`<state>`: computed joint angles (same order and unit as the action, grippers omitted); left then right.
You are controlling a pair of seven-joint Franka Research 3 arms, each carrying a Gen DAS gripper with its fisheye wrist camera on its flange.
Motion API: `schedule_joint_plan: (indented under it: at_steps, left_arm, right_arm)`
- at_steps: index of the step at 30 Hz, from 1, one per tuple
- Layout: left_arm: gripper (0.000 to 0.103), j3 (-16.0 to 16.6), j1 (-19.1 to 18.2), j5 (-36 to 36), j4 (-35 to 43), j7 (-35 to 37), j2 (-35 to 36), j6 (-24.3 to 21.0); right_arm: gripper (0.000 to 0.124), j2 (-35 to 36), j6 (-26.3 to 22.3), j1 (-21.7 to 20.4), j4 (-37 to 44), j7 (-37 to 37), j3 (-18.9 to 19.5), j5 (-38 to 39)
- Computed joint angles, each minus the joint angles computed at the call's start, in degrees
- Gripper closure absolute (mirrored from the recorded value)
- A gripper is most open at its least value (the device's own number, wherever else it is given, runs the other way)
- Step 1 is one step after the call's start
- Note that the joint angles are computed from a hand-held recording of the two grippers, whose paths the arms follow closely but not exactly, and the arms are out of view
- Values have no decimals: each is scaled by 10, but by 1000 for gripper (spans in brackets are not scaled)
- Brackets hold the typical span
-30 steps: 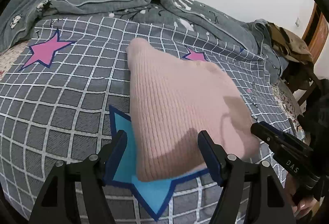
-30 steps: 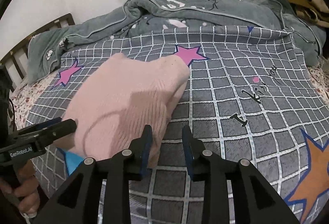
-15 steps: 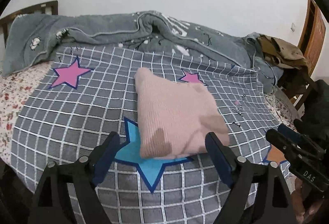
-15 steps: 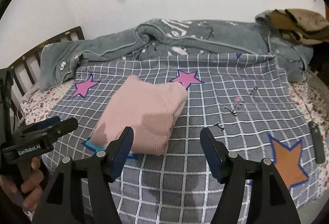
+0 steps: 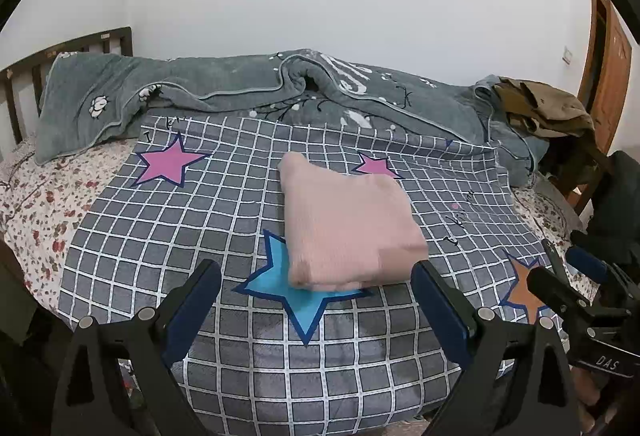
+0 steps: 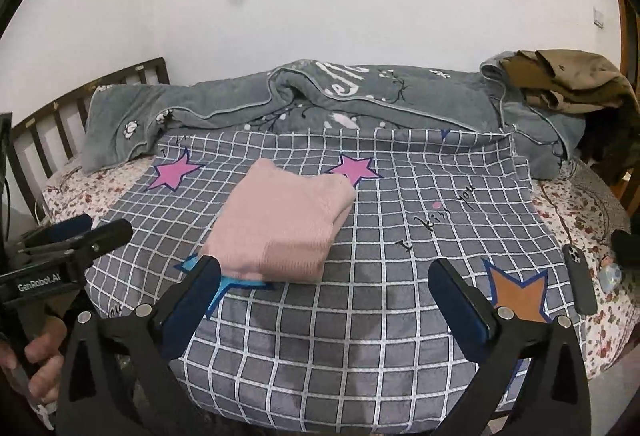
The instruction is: Fold small clothes
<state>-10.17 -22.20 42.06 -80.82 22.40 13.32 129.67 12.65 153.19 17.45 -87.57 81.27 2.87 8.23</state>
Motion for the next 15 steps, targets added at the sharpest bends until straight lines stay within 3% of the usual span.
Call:
schedule_joint_plan:
  at_steps: [7, 15]
  left_arm:
    - [7, -1, -14, 14, 21, 7, 13, -23]
    - [7, 0, -14, 9, 13, 9, 7, -15]
  right_arm:
    - [22, -5, -11, -5, -4, -3, 1, 17]
    - [22, -8, -15, -8, -6, 4, 0, 20]
